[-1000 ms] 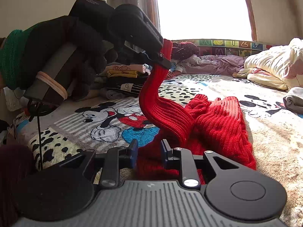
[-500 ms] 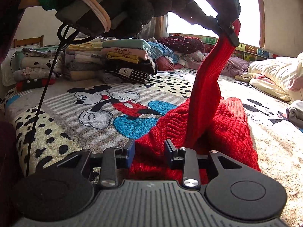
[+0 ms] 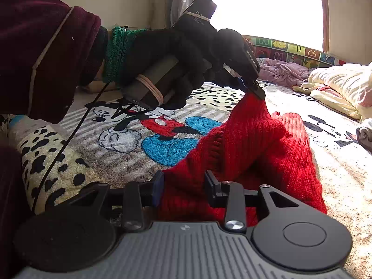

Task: Fold clothes

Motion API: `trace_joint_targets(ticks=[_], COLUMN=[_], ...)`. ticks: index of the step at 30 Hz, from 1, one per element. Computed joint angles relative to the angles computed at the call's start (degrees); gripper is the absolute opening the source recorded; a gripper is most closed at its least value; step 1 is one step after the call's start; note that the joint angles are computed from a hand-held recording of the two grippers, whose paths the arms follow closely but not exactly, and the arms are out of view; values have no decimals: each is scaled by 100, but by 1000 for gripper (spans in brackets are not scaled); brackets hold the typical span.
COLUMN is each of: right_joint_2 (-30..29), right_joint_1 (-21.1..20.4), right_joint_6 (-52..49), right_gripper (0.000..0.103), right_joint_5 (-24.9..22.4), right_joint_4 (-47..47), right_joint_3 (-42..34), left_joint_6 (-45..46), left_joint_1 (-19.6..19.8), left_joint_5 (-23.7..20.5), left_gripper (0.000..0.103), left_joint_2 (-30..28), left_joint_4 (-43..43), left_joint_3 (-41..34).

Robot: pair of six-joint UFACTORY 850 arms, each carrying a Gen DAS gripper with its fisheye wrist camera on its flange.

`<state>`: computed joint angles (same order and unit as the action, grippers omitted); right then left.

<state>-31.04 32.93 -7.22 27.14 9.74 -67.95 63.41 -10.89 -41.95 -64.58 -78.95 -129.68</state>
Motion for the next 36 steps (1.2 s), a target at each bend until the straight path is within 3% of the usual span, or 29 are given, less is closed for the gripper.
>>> trace_joint_targets(ticks=[2,4,6,7,9,11,12,13,16,19,22,25,29,32,33,35,36], right_joint_2=[0,-4,-8,-10,-4,11,16,24,97,307,552,721,1001,1008,961,760,722], right_joint_1=[-8,-16,-17,-20,-31,-47,-57,-64,-88,-168,-297,-336,-371,-464,-507,-692,-789], right_joint_6=[66,144,138,159,240,354,424,472,716,1312,1835,1172,93,-422,-415,86,610], right_gripper=[39,41,42,42,42,42,42,42,42,42,42,41,41,41,41,41,41], right_joint_5=[-12,-12,-17,-15,-19,-29,-34,-27,40,173,140,-91,22,242,278,88,-27], right_joint_4=[-64,-132,-154,-172,-230,-303,-353,-385,-553,-909,-1115,-539,478,1266,1369,1251,1030], right_joint_3=[-6,-7,-14,-16,-14,-7,-6,-1,80,292,511,614,840,862,818,599,555], left_joint_6=[-351,-1244,-1994,-2029,-1378,-727,-128,472,1858,2143,1573,1707,3126,3168,3500,3794,4116], left_joint_1=[66,-13,-67,-73,-116,-203,-228,-244,-263,-361,-517,-431,-417,-525,-605,-585,-550], left_joint_5=[-355,172,396,504,1159,1913,2048,2069,1433,1090,1591,1419,1479,1823,2078,2024,1902], left_gripper=[7,7,16,20,42,43,43,42,42,39,39,39,36,40,41,39,43], left_joint_2=[-362,-588,-728,-639,-108,403,641,861,1363,1644,1547,1516,2047,2081,2120,2344,2480], left_joint_4=[43,1024,1905,1986,1498,1157,755,319,-679,-514,470,121,-1531,-1631,-1695,-2431,-3030], left_joint_3=[-515,-899,-1183,-1083,-217,567,930,1254,2023,2504,2608,2637,3413,3668,3766,4015,4200])
